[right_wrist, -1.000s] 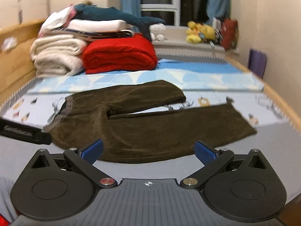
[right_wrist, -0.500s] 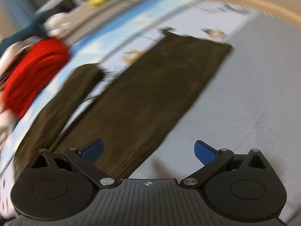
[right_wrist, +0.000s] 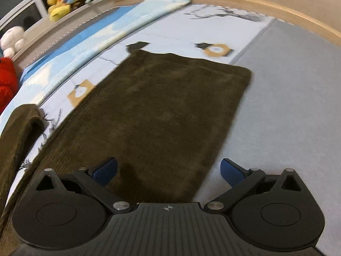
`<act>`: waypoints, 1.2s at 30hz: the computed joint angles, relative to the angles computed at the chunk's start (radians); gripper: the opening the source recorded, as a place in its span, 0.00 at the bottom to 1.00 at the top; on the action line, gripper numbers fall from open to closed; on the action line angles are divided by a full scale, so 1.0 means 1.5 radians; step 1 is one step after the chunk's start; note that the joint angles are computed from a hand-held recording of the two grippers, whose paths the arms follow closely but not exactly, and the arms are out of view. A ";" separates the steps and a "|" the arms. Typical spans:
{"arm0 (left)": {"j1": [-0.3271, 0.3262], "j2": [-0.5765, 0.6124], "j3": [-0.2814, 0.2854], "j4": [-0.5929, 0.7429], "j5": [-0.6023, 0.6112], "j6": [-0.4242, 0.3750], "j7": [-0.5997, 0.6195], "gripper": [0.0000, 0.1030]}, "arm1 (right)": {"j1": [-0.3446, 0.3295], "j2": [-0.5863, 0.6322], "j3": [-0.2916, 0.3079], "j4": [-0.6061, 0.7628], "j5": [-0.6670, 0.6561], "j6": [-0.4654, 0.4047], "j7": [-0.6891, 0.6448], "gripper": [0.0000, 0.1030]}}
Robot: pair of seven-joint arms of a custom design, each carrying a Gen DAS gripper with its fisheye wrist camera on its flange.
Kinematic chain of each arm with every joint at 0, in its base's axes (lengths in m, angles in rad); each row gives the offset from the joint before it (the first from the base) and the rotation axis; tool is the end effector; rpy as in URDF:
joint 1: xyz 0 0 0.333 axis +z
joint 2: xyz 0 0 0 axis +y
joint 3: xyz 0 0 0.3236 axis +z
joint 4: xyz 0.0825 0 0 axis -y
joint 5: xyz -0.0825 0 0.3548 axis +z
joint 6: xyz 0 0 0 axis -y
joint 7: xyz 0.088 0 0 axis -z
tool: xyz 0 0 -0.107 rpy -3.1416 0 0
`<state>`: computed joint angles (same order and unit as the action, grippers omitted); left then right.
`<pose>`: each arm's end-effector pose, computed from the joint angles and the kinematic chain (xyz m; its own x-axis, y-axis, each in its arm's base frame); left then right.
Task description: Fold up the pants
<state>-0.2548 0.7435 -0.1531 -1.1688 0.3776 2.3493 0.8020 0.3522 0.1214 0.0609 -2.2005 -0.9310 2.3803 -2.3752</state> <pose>0.7204 -0.2624 0.4190 0.1913 -0.9761 0.1027 -0.8576 -0.2171 -0.4662 0.4921 0.2064 0.3638 -0.8743 -0.3851 -0.2953 -0.1890 0.8307 -0.5236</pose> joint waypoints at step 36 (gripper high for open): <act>0.139 -0.453 0.020 -0.607 0.035 0.107 -0.055 0.80 | 0.134 -0.205 0.102 -0.106 0.377 -0.124 -0.093 0.67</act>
